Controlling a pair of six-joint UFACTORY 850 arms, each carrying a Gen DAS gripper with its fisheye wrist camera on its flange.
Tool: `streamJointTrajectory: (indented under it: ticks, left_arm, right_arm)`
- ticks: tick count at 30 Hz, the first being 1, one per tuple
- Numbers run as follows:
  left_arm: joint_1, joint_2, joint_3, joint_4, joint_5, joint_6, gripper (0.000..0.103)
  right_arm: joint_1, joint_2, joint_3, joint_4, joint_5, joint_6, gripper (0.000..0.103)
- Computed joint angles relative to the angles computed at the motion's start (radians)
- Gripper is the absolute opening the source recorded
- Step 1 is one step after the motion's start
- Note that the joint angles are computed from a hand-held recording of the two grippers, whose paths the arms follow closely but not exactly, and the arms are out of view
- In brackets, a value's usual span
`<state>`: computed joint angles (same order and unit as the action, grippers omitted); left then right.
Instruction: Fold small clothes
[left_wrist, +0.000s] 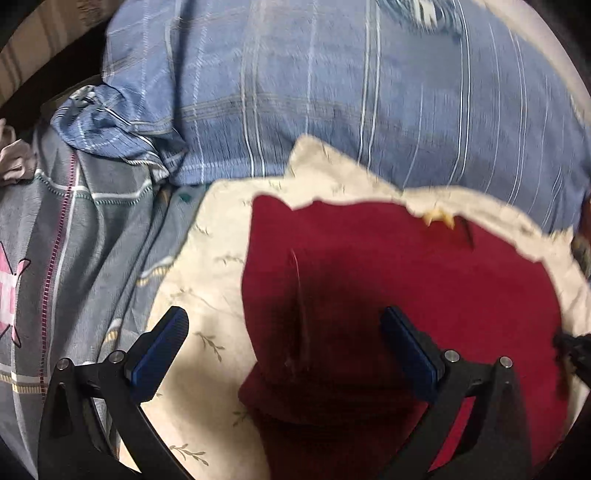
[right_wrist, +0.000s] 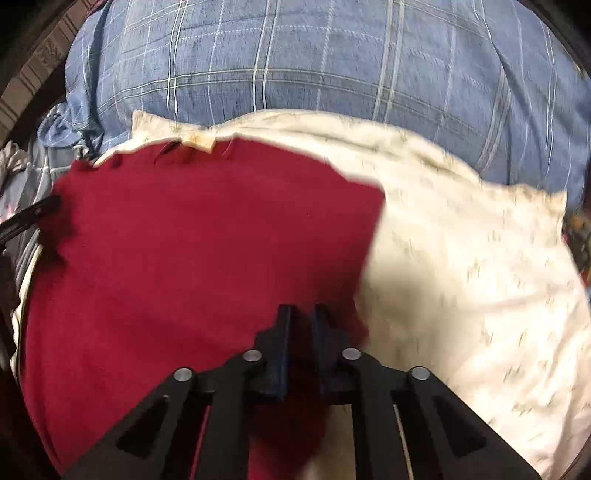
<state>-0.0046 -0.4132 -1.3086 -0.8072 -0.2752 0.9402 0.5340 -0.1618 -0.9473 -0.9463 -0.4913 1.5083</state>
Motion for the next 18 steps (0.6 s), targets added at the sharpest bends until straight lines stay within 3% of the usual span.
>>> streamJointTrajectory:
  ticks: [3,4,6,7,8,10,13,15,16,17,18]
  left_arm:
    - [-0.009,0.000,0.009,0.026,0.014,-0.013,0.103]
    - [-0.010,0.001,0.011,0.030,0.014,-0.014,0.103]
    - [-0.011,0.003,0.016,0.034,0.019,-0.013,0.103]
    - [-0.012,0.003,0.015,0.034,0.021,-0.014,0.103]
    - [-0.011,0.000,0.013,0.040,0.018,-0.022,0.103]
    - [-0.011,-0.007,0.007,0.055,0.013,-0.044,0.103]
    - [-0.012,-0.011,0.004,0.059,0.010,-0.052,0.103]
    - [-0.012,-0.010,0.005,0.059,0.010,-0.052,0.103]
    - [-0.012,-0.011,0.004,0.066,0.010,-0.060,0.103]
    - [-0.012,-0.011,0.003,0.067,0.009,-0.060,0.103]
    - [-0.013,-0.012,0.002,0.067,0.011,-0.062,0.103]
  right_arm:
    - [0.024,0.023,-0.003,0.014,-0.065,-0.009,0.008]
    - [0.028,0.026,-0.008,0.004,-0.083,0.003,0.017]
    - [0.025,0.045,-0.005,-0.049,-0.069,0.060,0.020]
    - [0.021,0.046,-0.005,-0.078,-0.058,0.098,0.031]
    - [0.015,0.037,-0.009,-0.109,-0.057,0.140,0.051]
    - [-0.010,0.007,-0.032,-0.133,-0.044,0.190,0.068]
    - [-0.086,-0.050,-0.070,0.017,0.061,0.104,0.064]
    - [-0.124,-0.046,-0.051,0.071,0.180,0.091,0.038]
    - [-0.122,-0.039,-0.048,0.035,0.177,0.100,0.032]
    - [-0.101,-0.033,-0.050,-0.043,0.132,0.127,0.019]
    - [-0.074,-0.030,-0.056,-0.127,0.062,0.164,0.017]
